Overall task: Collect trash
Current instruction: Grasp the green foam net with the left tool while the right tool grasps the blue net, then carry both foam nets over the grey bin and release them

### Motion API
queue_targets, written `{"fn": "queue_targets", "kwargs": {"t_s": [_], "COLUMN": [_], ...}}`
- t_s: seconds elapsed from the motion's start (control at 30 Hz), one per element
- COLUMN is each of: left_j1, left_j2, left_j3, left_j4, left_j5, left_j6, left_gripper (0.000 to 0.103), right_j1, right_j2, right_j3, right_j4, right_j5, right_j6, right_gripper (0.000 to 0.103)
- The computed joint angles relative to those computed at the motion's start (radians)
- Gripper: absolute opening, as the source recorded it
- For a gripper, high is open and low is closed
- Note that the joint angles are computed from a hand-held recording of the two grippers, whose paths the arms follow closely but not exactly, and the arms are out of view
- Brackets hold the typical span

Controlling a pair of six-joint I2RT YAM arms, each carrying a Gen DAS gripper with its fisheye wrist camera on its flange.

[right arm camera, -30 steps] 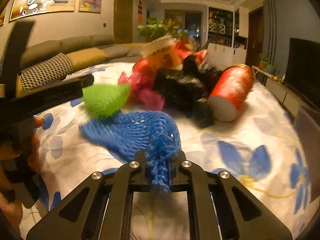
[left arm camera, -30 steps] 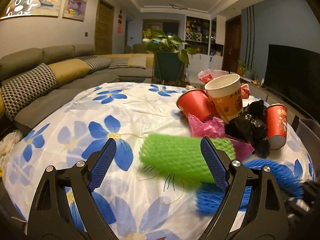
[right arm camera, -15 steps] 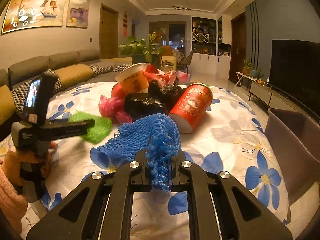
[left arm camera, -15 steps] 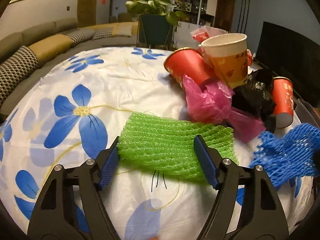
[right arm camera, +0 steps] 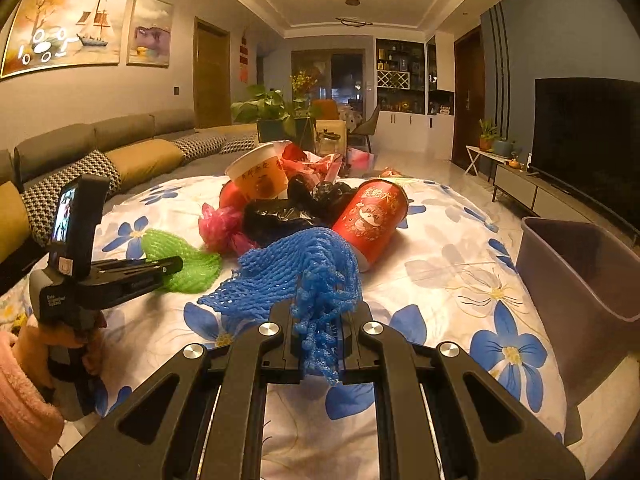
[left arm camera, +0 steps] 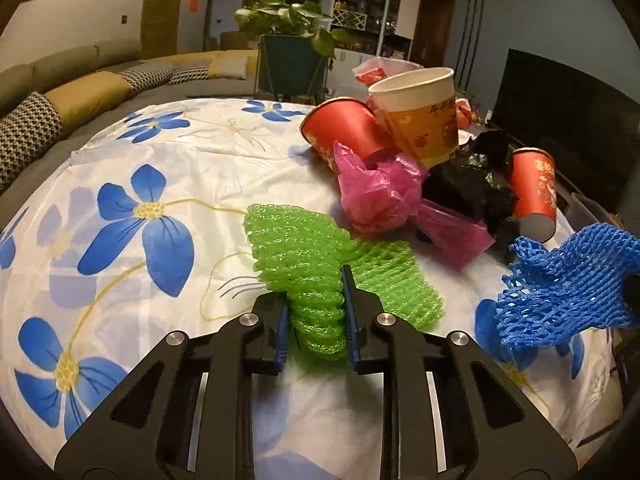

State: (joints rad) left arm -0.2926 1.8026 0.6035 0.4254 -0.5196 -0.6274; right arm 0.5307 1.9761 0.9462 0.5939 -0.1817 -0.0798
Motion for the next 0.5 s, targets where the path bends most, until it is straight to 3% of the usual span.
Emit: {"fn": "queue_targets", "kwargs": {"t_s": [0.5], "left_j1": [-0.159], "left_j2": [-0.162], "left_j3": [0.014], "left_j4": [-0.146], "left_j5": [-0.169], "left_j6": [-0.052], "left_gripper": [0.021], "right_j1": [-0.052], "right_j2": [-0.054], "right_j3": [-0.059], "right_j4": [0.050], "right_j5": [-0.026], "right_j6": [0.049], "right_gripper": [0.011]}}
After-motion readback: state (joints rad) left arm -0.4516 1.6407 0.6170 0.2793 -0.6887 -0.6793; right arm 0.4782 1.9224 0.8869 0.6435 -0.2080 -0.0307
